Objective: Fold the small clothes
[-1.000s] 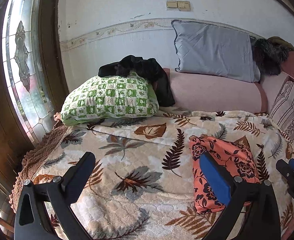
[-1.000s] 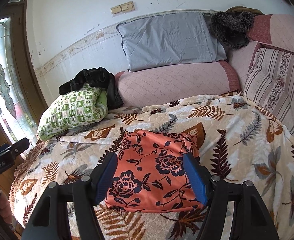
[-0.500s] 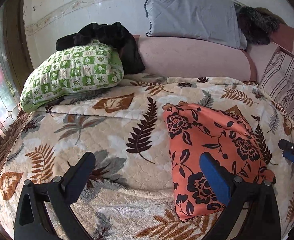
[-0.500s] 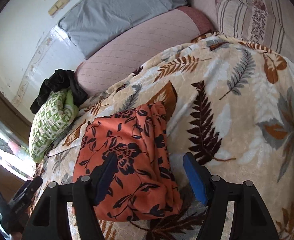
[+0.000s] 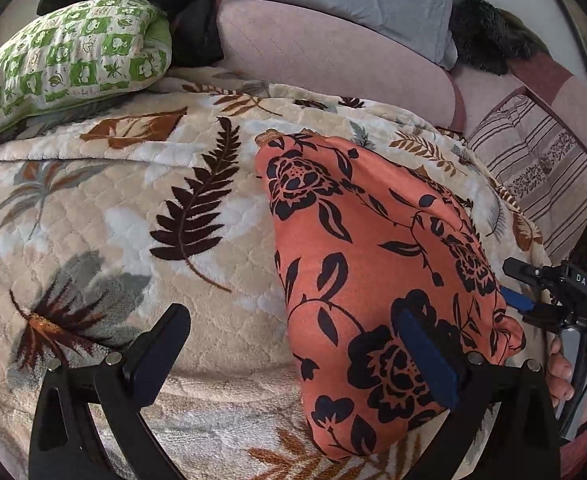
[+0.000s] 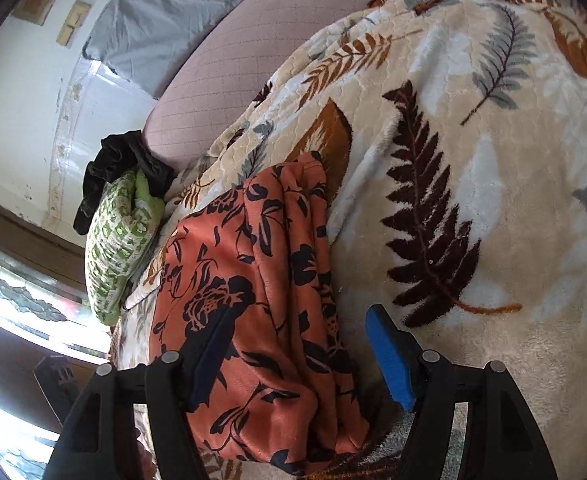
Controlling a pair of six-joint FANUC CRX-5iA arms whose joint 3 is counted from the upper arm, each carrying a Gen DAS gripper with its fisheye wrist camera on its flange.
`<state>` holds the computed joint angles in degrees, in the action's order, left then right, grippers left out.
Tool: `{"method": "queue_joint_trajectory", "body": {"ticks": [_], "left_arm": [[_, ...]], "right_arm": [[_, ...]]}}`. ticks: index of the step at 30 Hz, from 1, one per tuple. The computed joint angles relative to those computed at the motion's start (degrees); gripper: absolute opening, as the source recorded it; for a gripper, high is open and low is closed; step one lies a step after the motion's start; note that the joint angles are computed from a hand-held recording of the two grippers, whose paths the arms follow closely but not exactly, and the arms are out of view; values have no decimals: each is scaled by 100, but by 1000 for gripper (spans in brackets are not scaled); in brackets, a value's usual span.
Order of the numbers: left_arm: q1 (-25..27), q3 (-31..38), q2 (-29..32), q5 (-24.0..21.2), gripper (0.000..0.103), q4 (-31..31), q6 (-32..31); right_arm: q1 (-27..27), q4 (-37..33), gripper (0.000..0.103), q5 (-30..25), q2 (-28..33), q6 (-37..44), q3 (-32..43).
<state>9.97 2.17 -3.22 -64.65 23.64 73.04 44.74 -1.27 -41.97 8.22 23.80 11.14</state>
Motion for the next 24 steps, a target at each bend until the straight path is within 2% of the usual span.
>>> {"method": "queue_joint_trajectory", "body": {"ticks": [2, 5, 8, 10, 13, 19, 24], "left_arm": [[96, -57, 87, -34, 103, 363, -132], [183, -148, 189, -107, 103, 797, -274], [197, -163, 312, -245, 103, 1031, -364], [213, -199, 398, -370, 103, 1241, -464], [227, -216, 551, -610, 103, 1471, -549], [207, -406, 754, -792, 103, 2117, -667], [63, -386, 761, -747, 102, 2057, -773]], "right_arm": [[-134, -380, 73, 135, 4, 231, -12], [-296, -947, 75, -30, 172, 718, 244], [-476, -1684, 75, -155, 389, 1298, 526], [-527, -1866, 78, -11, 448, 1548, 553], [-762, -2702, 80, -121, 618, 2303, 817], [-810, -3227, 82, -481, 974, 3083, 1377], [-579, -2855, 81, -375, 1059, 2897, 1460]]}}
